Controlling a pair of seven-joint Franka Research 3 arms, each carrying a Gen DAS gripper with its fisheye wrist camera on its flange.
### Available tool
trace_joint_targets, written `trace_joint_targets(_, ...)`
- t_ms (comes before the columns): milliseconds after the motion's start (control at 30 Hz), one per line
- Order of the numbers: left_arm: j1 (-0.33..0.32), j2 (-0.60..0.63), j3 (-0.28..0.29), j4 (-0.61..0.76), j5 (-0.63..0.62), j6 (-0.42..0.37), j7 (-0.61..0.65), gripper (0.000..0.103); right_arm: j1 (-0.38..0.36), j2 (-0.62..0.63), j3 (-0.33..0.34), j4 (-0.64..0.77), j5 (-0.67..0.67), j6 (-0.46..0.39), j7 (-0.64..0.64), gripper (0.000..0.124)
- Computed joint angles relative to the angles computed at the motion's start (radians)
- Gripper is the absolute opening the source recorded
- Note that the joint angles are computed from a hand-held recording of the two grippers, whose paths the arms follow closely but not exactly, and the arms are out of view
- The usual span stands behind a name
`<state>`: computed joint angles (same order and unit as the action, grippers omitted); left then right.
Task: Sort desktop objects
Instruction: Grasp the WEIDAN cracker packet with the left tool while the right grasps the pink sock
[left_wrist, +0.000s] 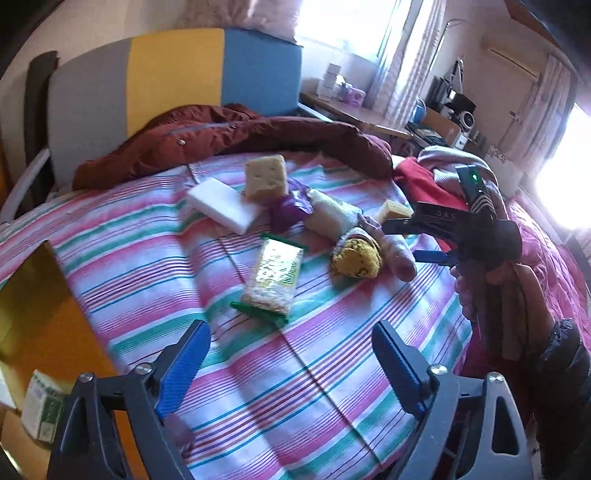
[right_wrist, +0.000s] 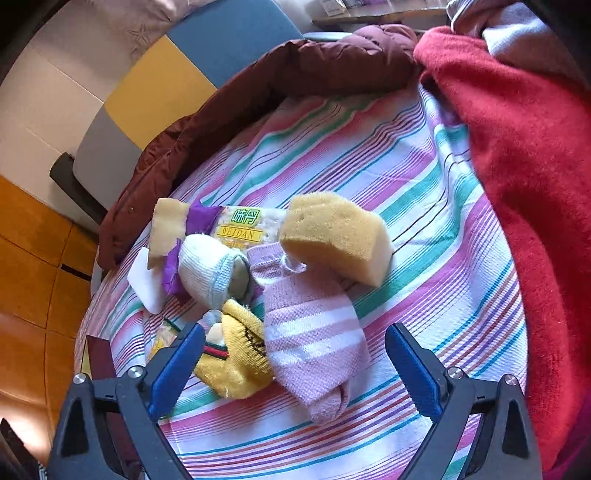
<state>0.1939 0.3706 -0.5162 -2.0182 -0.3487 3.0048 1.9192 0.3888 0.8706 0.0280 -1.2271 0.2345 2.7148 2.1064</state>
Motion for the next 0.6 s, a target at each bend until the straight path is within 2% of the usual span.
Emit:
trace_joint_targets(67,-0.047,0.02,0.047,0.034,0.042,-0.031,-0.039,0.097,-0.009,0.022,0.011,0.037,0.006,-0.038,-0.007,0.089)
trace_joint_targets(133,-0.078,0.039,0.079,0.066,0.076,-0.062,-0.069,0.097,0.002,0.053,-0.005,0.097,-0.016,-0.114,0.002,0.075)
trace_joint_targets(200,-0.085,0.067,0.084,0.106,0.089,-0.093,-0.074,0.097,0.011,0.077,-0.015,0.141,-0.036,-0.156,0.008,0.07)
trace_joint_targets(267,-0.112,0.092,0.114,0.145,0.115,-0.116,-0.106,0.097,0.014,0.085,-0.016,0.156,-0.047,-0.168,0.009,0.07)
trace_joint_targets(400,-0.199,0.134,0.208,0.218,0.233,-0.149,-0.191,0.093,0.018,0.07,-0.023,0.131,-0.061,-0.149,0.013,0.054)
trace_joint_targets(467,-0.226,0.158,0.241,0.255,0.283,-0.17,-0.234,0.084,0.016,0.063,-0.017,0.12,-0.062,-0.142,0.004,0.051)
trace_joint_targets(533,-0.224,0.182,0.241,0.288,0.306,-0.193,-0.25,0.078,0.025,0.067,-0.027,0.131,-0.079,-0.154,0.0,0.049)
trace_joint_targets(600,-0.247,0.21,0.268,0.334,0.35,-0.228,-0.282,0.078,0.028,0.077,-0.031,0.154,-0.09,-0.172,-0.002,0.049)
